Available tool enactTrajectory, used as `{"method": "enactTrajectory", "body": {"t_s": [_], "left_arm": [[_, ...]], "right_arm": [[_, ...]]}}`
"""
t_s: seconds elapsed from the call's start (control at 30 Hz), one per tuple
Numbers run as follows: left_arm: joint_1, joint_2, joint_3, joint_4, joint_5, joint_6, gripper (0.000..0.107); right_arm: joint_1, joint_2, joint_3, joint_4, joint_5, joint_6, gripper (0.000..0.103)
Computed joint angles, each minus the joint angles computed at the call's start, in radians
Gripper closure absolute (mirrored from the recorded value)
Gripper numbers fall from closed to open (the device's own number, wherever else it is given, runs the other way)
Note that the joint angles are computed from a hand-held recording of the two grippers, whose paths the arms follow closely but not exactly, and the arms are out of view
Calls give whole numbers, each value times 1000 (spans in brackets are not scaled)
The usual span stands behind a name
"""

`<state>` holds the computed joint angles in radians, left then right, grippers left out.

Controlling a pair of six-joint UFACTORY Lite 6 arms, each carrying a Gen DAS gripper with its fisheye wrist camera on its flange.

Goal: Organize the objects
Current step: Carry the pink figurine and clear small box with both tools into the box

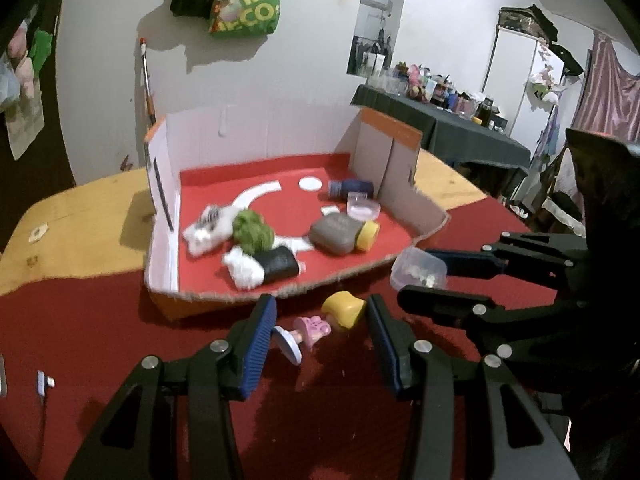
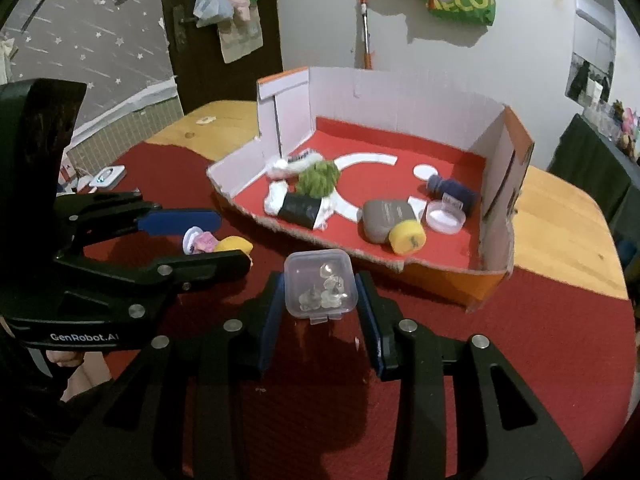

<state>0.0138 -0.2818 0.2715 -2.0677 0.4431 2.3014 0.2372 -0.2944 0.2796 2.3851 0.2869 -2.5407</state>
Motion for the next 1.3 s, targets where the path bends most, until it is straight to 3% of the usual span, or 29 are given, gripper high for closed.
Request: {"method": "enactTrajectory", "body": {"t_s": [0.2, 0.37, 0.53, 0.67, 0.93, 1.3], "left_arm": [[-23, 40, 87, 23, -26, -36, 58], [-28, 160, 200, 72, -28, -88, 58], [-34, 282, 304, 176, -34, -175, 58], [1, 374, 385, 373, 7, -341, 58], [42, 535, 539, 670, 79, -572, 58], [37, 635, 627, 706, 19, -599, 58]], "right_arm": [[-43, 34, 64, -152, 11, 128, 69], [-115, 127, 161, -396, 54, 345, 69], [-185, 306, 306, -627, 113, 555, 69], [-211, 411, 392, -737, 155, 665, 69], [-197, 528, 495, -823, 163, 753, 70], [-168, 647, 602, -933, 123, 849, 70]]}}
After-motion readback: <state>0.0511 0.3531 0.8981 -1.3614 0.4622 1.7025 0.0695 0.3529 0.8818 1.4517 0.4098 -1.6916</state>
